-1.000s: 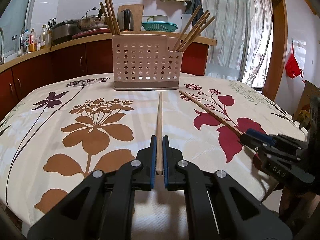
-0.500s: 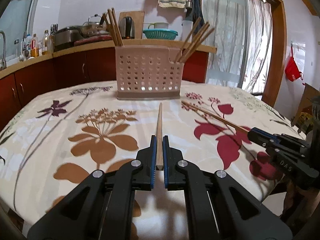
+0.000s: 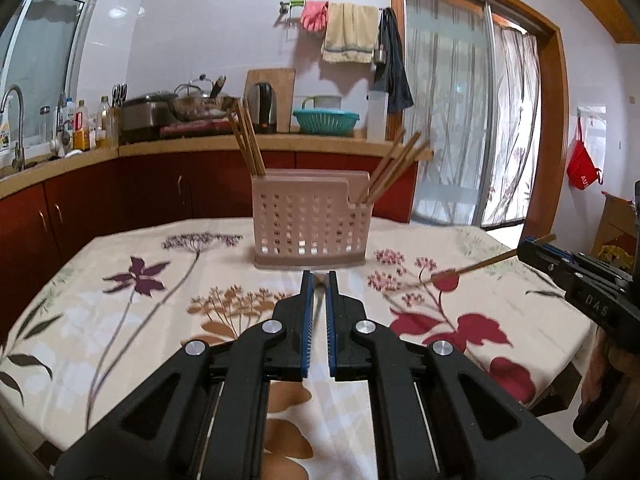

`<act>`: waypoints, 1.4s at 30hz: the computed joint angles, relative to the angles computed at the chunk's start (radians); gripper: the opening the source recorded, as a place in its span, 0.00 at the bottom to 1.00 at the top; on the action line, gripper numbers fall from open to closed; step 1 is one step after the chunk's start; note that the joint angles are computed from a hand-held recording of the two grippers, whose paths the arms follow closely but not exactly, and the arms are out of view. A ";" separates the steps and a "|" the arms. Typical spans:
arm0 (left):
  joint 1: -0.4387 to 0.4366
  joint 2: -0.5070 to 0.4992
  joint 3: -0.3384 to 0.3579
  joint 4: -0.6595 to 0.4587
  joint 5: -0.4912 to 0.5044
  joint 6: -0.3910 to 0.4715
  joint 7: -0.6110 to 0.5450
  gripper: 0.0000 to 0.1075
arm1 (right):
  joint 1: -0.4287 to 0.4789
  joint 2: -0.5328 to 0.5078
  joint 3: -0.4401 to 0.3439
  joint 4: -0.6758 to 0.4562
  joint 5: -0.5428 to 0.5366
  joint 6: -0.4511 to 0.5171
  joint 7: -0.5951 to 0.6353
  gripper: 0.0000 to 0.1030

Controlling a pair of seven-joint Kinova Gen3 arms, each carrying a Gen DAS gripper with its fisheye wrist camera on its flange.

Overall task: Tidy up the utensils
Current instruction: 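Lift both held chopsticks upright and carry them over the beige holder, then lower the chopsticks into the holder and open both grippers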

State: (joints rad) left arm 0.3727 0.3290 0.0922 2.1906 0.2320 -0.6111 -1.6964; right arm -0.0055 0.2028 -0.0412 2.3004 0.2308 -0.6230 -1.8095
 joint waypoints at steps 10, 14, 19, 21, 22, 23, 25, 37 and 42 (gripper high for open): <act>-0.055 -0.087 0.012 -0.074 -0.059 0.175 0.002 0.06 | 0.056 -0.061 -0.020 -0.103 0.226 0.134 -0.221 0.07; -0.072 -0.078 0.009 -0.131 -0.089 0.249 0.019 0.06 | 0.055 -0.040 -0.027 -0.164 0.276 0.184 -0.250 0.07; -0.086 -0.056 0.008 -0.188 -0.114 0.294 0.048 0.06 | 0.065 -0.003 -0.046 -0.234 0.311 0.218 -0.284 0.07; -0.049 -0.047 -0.030 -0.206 -0.077 0.300 0.017 0.06 | 0.060 0.009 -0.048 -0.250 0.295 0.222 -0.270 0.07; -0.037 -0.044 -0.043 -0.213 -0.061 0.303 0.005 0.06 | 0.061 0.011 -0.050 -0.252 0.289 0.221 -0.266 0.07; -0.031 -0.041 -0.049 -0.218 -0.049 0.303 -0.002 0.06 | 0.054 0.018 -0.046 -0.256 0.271 0.218 -0.249 0.07; -0.024 -0.034 -0.055 -0.222 -0.034 0.290 -0.013 0.06 | 0.043 0.026 -0.041 -0.260 0.234 0.213 -0.216 0.07; -0.088 -0.027 -0.001 -0.253 -0.091 0.287 0.023 0.06 | 0.068 0.039 -0.077 -0.299 0.220 0.208 -0.213 0.07; -0.179 -0.050 0.075 -0.277 -0.221 0.296 0.138 0.06 | 0.097 0.033 -0.094 -0.324 0.304 0.169 -0.299 0.07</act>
State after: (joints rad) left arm 0.1936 0.2795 0.1669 1.9136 0.0112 -0.3155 -1.5586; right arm 0.0918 0.2356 -0.1347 1.9763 0.5344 -0.4538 -2.1081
